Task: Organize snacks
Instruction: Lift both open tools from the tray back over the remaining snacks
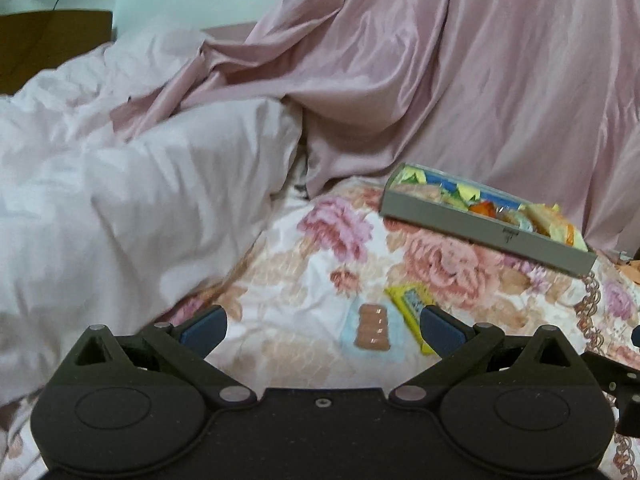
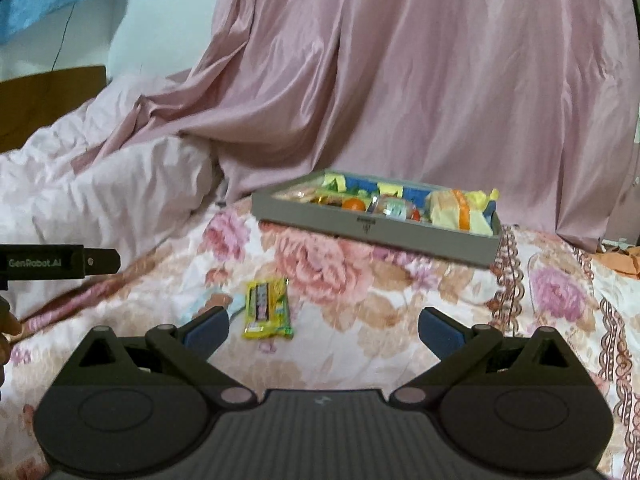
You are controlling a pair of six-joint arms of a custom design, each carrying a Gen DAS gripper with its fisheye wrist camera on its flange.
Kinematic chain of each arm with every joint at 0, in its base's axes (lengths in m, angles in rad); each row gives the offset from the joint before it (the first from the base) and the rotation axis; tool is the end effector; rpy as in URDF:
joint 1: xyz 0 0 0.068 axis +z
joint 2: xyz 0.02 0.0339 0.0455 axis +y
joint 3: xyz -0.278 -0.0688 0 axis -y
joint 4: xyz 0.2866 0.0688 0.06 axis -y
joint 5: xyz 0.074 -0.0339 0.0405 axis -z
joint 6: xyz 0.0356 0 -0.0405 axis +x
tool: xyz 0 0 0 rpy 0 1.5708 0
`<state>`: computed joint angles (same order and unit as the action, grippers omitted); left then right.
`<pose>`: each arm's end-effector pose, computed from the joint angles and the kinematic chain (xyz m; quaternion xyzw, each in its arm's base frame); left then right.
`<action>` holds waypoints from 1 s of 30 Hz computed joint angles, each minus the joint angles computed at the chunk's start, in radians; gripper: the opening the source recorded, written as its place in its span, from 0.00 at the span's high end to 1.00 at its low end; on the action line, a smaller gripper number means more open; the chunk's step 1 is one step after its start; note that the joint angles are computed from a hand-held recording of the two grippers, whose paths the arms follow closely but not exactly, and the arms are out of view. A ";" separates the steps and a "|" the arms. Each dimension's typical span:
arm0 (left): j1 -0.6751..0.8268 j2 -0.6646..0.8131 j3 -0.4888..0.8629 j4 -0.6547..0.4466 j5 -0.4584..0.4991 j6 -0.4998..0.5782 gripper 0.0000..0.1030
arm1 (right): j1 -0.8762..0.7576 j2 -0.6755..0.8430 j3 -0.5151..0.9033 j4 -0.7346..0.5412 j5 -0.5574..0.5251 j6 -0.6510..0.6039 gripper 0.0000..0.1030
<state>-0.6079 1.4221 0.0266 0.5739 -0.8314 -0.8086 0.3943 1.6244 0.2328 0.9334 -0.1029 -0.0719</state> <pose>0.1419 -0.0667 0.0449 -0.2323 0.8323 0.0677 0.4987 0.2231 0.0968 0.0714 -0.2223 0.8189 0.1277 0.5135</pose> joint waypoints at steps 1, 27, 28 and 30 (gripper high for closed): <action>0.008 0.037 0.001 0.034 0.011 0.006 0.01 | 0.008 0.008 0.001 -0.001 0.009 -0.001 0.00; 0.315 0.694 0.205 0.558 0.170 0.410 0.01 | 0.033 0.380 0.327 -0.108 0.022 -0.012 0.00; 0.336 0.702 0.214 0.564 0.190 0.413 0.01 | 0.037 0.392 0.348 -0.120 0.027 -0.021 0.00; 0.379 0.717 0.229 0.578 0.239 0.418 0.01 | 0.041 0.422 0.407 -0.160 0.025 -0.042 0.00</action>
<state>-0.2292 2.1395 0.2559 1.1520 -0.5924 -0.3910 0.4358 2.0466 0.6395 0.7732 -0.0783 -0.1139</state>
